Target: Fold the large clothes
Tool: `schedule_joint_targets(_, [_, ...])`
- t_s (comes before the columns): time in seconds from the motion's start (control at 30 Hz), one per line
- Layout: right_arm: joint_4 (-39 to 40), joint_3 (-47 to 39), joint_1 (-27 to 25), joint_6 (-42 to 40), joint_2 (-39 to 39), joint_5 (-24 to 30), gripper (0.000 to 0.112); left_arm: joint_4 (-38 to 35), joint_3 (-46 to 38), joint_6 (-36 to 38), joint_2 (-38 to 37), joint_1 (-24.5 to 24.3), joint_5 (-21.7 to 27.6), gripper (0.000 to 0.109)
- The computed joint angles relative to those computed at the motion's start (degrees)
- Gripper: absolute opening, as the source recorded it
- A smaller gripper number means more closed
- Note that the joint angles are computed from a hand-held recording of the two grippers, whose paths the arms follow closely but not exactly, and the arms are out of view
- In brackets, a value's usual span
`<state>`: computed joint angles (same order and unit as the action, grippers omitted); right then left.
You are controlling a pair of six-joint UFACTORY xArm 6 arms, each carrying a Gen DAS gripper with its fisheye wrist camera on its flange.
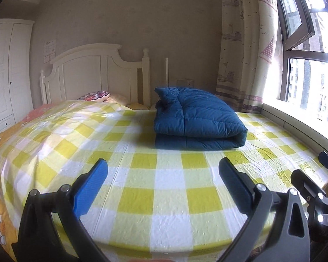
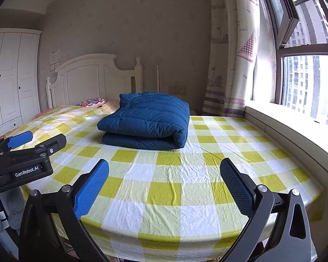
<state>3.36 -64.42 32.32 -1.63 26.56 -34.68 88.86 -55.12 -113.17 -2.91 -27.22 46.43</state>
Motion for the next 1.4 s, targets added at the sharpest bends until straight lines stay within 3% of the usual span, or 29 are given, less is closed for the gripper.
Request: schedule_joint_targets(1.4, [5.42, 1.15, 2.38, -5.18, -0.75, -0.17, 0.098, -2.13, 1.63, 1.24, -0.41, -0.82, 0.59, 0.101])
